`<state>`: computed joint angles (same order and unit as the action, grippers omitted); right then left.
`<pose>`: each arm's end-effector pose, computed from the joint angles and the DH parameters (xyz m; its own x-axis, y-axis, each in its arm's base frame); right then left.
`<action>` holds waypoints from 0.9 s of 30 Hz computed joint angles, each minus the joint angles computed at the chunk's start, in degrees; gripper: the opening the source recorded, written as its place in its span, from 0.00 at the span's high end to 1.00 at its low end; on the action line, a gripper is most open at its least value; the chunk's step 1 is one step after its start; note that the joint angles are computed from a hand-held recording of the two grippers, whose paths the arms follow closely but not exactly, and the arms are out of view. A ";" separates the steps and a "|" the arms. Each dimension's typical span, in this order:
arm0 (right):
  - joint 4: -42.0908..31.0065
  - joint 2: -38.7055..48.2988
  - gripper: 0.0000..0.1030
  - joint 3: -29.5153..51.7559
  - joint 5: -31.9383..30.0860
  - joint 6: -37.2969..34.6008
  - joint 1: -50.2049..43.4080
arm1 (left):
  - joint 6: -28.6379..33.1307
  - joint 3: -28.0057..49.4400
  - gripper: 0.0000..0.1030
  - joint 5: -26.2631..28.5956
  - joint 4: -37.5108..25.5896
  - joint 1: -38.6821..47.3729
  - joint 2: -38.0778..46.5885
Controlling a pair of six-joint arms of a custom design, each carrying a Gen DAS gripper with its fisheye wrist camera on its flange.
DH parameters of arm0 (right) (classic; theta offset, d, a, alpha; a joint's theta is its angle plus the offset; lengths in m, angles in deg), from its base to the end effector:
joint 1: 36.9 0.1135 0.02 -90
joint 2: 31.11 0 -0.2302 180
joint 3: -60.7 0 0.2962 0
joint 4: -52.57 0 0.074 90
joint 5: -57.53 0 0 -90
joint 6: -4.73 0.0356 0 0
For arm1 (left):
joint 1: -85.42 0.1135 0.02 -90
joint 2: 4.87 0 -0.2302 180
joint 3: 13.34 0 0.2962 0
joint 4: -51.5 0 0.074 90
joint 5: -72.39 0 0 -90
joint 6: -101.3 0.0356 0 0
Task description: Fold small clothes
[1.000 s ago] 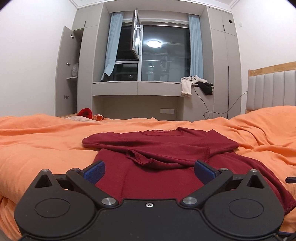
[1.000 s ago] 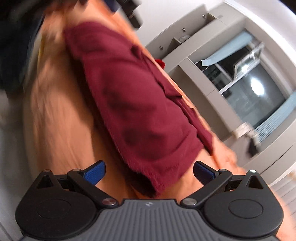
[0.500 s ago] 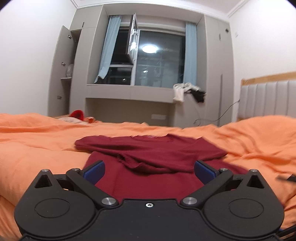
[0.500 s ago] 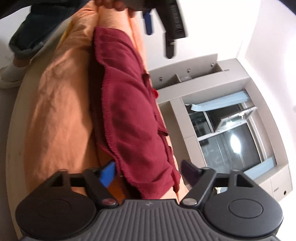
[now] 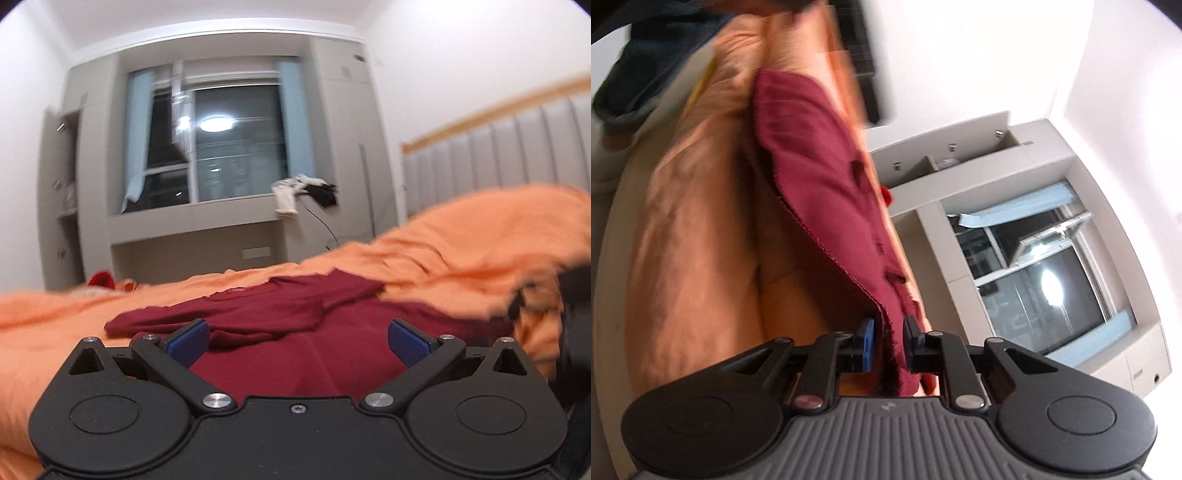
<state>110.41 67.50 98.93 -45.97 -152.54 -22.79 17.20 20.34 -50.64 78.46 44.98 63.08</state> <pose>0.2980 0.0835 0.0788 0.4106 -0.8215 -0.3956 -0.2186 0.3324 -0.9174 0.2267 -0.1677 0.1469 -0.0827 0.1837 -0.9795 0.1416 0.9751 0.1709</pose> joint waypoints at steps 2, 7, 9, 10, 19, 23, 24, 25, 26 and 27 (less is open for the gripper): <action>0.69 -0.24 0.87 0.63 0.58 2.30 0.29 | 3.09 0.73 0.01 -0.27 0.01 -1.13 2.30; 2.35 -0.42 0.91 1.18 1.63 4.90 0.40 | 8.78 6.26 0.01 -3.97 0.85 -3.33 13.04; 2.96 -0.38 0.91 1.20 1.70 5.46 0.12 | 11.01 10.06 0.01 -6.85 -0.41 -3.68 18.32; 3.45 -0.38 0.91 1.11 1.60 5.74 -0.13 | 11.59 11.84 0.01 -7.90 -1.46 -3.62 20.52; 8.74 1.67 0.93 1.90 4.77 7.54 0.43 | 13.61 18.72 0.54 -22.07 -2.83 -3.00 29.13; 10.45 2.89 0.93 2.99 7.29 8.61 0.75 | 12.21 19.45 0.59 -29.26 -2.80 -1.82 29.07; 10.60 2.96 0.93 3.20 7.87 8.94 0.78 | 11.08 19.34 0.61 -30.92 -3.43 -1.57 28.37; 10.68 2.96 0.93 3.36 8.42 9.30 0.84 | 9.39 19.37 0.65 -32.27 -4.59 -1.15 27.57; 10.64 2.89 0.93 3.49 8.95 9.55 0.95 | 7.22 19.29 0.65 -33.55 -6.18 -0.75 26.51; 10.71 3.01 0.93 3.73 9.55 9.68 1.04 | 5.09 19.21 0.65 -34.80 -8.06 -0.67 25.26</action>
